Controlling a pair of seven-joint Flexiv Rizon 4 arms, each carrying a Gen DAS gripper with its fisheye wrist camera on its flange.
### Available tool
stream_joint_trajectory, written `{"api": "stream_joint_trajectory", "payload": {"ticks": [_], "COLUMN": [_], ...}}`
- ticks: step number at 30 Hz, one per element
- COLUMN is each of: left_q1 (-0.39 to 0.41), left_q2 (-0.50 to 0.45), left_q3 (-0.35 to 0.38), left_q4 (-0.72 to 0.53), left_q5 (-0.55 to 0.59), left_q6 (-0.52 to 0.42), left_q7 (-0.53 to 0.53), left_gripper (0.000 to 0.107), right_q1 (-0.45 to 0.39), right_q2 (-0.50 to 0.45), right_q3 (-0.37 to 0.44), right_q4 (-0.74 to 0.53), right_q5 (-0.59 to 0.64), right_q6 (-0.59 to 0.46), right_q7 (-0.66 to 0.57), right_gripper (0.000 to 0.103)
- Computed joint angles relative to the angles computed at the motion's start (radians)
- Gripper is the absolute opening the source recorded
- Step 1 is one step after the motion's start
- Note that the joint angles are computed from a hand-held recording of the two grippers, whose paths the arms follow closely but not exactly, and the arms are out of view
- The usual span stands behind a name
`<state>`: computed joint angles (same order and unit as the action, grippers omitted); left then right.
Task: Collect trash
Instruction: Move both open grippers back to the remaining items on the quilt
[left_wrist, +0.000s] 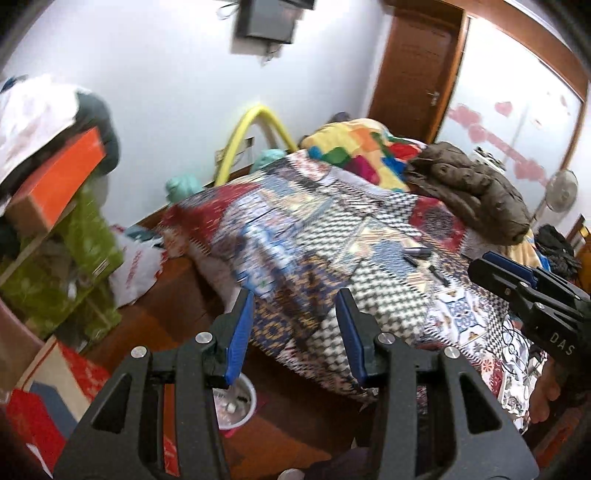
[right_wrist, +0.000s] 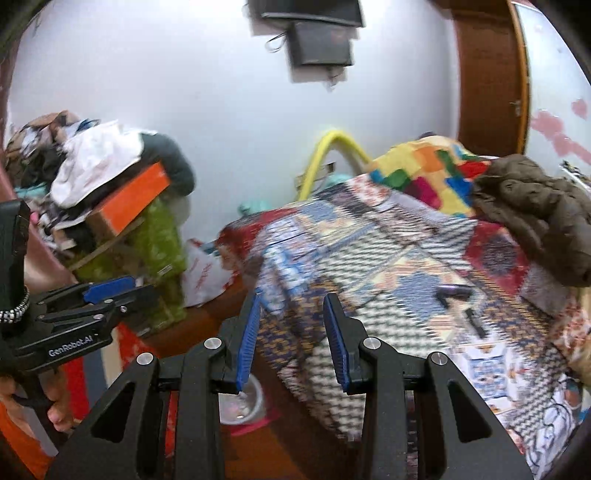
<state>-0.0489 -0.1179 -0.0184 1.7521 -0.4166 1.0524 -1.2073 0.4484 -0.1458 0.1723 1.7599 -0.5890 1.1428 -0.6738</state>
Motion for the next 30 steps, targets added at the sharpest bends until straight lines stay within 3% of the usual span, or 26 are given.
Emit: {"api": "stream_joint_trajectory", "payload": {"ticks": [16,26,30], "left_q1": [-0.140,-0.234,-0.276], "left_q2": [-0.265,-0.520,-0.655], "left_q3": [-0.090,-0.095,-0.075], "left_q4": [-0.336,-0.625,-0.801], "left_q5": [0.121,0.192,0.224], "left_q6": [-0.091,-0.200,-0.290], "left_q7": [-0.113,-0.199,-0.251], "left_gripper": [0.045,0.045,0.045], "right_q1": [-0.195,-0.281,-0.299], "right_q2": [0.131,0.099,0.060], "right_q3": [-0.040,-0.076,-0.092], "right_q4": [0.160,0.211,0.215], "right_q5": [-0.057,-0.041,-0.011], "right_q6": [-0.023,-0.023,-0.015], "right_q7": [0.055,0.044,0.012], "right_gripper": [0.033,0.033,0.033]}}
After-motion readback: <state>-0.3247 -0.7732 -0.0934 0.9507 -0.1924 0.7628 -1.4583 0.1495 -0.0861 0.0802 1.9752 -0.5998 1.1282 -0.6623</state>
